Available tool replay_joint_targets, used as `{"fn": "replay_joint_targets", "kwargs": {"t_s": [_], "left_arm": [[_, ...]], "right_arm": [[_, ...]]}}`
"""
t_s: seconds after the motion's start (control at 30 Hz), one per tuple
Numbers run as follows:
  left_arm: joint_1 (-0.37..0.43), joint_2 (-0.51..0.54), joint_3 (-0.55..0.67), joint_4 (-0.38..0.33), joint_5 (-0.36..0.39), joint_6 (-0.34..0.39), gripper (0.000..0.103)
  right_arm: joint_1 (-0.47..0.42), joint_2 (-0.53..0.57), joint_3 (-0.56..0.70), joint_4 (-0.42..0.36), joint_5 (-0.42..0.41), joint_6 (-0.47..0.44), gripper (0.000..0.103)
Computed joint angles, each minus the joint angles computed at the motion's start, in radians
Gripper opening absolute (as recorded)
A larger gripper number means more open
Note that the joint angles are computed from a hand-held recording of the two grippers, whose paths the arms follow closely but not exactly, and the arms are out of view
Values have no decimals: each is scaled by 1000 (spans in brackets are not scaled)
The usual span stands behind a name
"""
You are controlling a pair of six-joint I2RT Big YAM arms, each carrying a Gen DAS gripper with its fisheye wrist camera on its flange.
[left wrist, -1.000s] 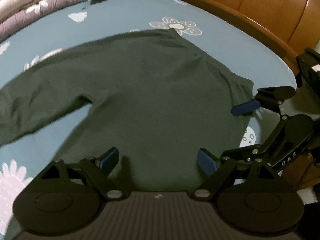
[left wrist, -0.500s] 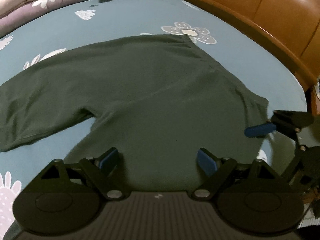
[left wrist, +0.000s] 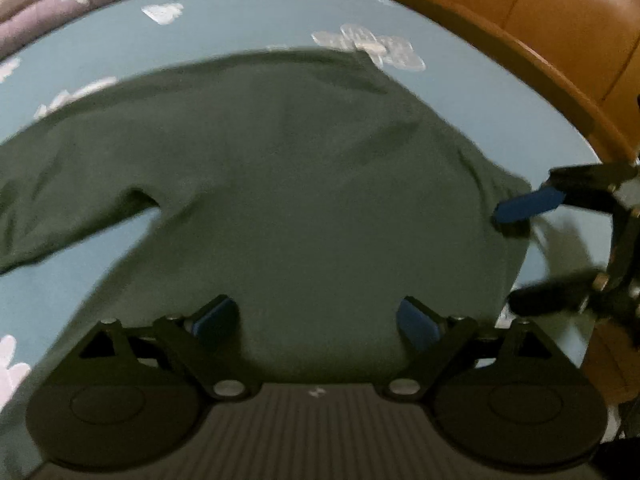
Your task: Fold clothes
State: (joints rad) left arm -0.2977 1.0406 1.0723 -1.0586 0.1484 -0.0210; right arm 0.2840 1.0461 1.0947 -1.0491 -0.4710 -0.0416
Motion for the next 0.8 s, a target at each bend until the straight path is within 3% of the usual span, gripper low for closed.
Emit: {"fn": "replay_joint_targets", "kwargs": {"t_s": [0.1,0.2,0.4,0.7,0.8], "left_arm": [[-5,-18,5,5,-23,-41,90],[-7,-35,4,2,-32,-79,90],[-26,-60,-17,-16,-72,-139,90],[-33,-98,-30,-86,-125,-187,90],[-20,-100,-31,-94,-136,-199,90]], "right_arm": [[-82,26,59,-8,-69,-55,103],[-164,100,123,9,-149,-53,103],[-289,356,291,26,-358,36,103],[-332,660,495,70,-503,260,103],[-322,691,523,80,-510,260,103]]}}
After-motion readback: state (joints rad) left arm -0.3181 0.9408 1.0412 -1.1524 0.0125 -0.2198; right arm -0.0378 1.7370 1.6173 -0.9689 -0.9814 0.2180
